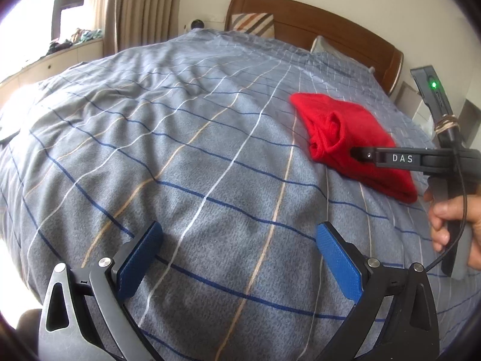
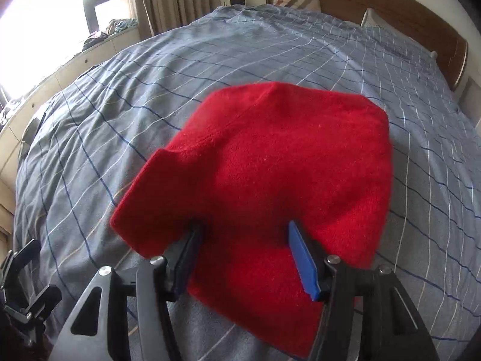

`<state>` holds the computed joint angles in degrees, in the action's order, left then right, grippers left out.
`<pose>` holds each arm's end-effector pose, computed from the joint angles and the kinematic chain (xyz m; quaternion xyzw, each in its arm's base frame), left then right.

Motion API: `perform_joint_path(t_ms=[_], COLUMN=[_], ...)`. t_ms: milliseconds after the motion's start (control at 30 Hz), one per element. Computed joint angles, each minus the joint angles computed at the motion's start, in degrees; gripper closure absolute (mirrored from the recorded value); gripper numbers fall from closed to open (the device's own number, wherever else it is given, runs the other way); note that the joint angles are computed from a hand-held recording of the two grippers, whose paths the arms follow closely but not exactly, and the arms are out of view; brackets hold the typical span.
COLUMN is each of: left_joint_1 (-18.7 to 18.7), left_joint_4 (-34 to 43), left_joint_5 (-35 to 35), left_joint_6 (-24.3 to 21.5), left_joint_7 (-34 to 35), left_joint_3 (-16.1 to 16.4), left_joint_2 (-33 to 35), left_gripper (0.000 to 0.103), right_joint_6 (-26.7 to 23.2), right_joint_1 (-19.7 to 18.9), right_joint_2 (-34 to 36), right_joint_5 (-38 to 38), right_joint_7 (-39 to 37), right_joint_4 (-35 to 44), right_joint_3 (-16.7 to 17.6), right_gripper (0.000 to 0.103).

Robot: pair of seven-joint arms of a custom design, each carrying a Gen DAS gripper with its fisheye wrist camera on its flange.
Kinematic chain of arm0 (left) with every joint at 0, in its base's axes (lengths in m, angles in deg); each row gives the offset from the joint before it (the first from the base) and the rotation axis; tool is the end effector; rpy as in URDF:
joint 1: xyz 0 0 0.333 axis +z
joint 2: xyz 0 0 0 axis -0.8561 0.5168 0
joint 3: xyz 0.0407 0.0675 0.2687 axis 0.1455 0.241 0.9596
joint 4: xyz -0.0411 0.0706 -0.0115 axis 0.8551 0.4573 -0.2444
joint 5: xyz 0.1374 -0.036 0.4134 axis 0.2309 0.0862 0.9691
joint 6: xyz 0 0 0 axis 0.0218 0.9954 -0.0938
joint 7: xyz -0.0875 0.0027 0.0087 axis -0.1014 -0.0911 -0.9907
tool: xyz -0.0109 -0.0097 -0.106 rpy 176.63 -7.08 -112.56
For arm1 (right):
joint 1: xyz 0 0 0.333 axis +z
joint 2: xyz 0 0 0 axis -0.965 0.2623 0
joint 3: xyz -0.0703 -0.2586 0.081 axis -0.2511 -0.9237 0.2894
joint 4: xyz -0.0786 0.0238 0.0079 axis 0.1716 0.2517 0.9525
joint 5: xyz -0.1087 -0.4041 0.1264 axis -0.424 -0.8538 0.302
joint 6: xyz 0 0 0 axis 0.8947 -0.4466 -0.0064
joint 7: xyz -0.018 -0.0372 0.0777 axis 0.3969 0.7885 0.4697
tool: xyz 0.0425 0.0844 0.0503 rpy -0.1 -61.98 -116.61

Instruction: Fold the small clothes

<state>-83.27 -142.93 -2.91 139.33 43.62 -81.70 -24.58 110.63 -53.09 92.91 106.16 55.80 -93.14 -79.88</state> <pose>0.3956 -0.3802 0.3549 -0.7990 0.4486 -0.2659 0.2996 0.6409 0.2968 0.3559 -0.8831 0.3618 -0.1354 0.2664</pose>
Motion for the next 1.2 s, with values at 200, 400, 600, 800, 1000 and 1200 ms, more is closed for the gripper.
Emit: perform_joint_path(t_ms=[200, 400, 600, 800, 1000, 1200], left_joint_1=[-0.68, -0.86, -1.84, -2.52, -4.74, -5.89], left_joint_4=[1.73, 3.69, 3.32, 5.77, 10.58, 12.14], left_joint_5=[0.82, 0.82, 0.21, 4.34, 2.58, 1.65], left_joint_6=[-0.89, -0.75, -1.21, 1.10, 0.98, 0.02], left_joint_7=[2.22, 3.05, 3.09, 3.25, 8.93, 10.84], left_joint_3=[-0.12, 0.27, 0.11, -0.34, 0.06, 1.05], left_joint_2=[1.51, 3.70, 3.26, 5.49, 10.27, 12.33], left_gripper=[0.001, 0.001, 0.001, 0.001, 0.001, 0.000], right_joint_6=[-2.85, -16.53, -11.23, 2.72, 10.15, 16.02], right_joint_1=[-6.42, -8.25, -8.83, -7.06, -5.10, -2.14], right_joint_2=[-8.43, -8.93, -13.82, -29.72, -37.87, -37.26], right_joint_5=[15.88, 20.50, 24.15, 34.58, 40.30, 45.84], right_joint_7=[-12.28, -11.73, -13.07, -28.23, -31.02, -34.11], right_joint_4=[-5.36, -6.11, -14.53, -33.24, -42.77, -45.53], right_joint_3=[3.89, 0.34, 0.13, -1.76, -5.81, -7.82], right_gripper=[0.041, 0.041, 0.046, 0.027, 0.023, 0.010])
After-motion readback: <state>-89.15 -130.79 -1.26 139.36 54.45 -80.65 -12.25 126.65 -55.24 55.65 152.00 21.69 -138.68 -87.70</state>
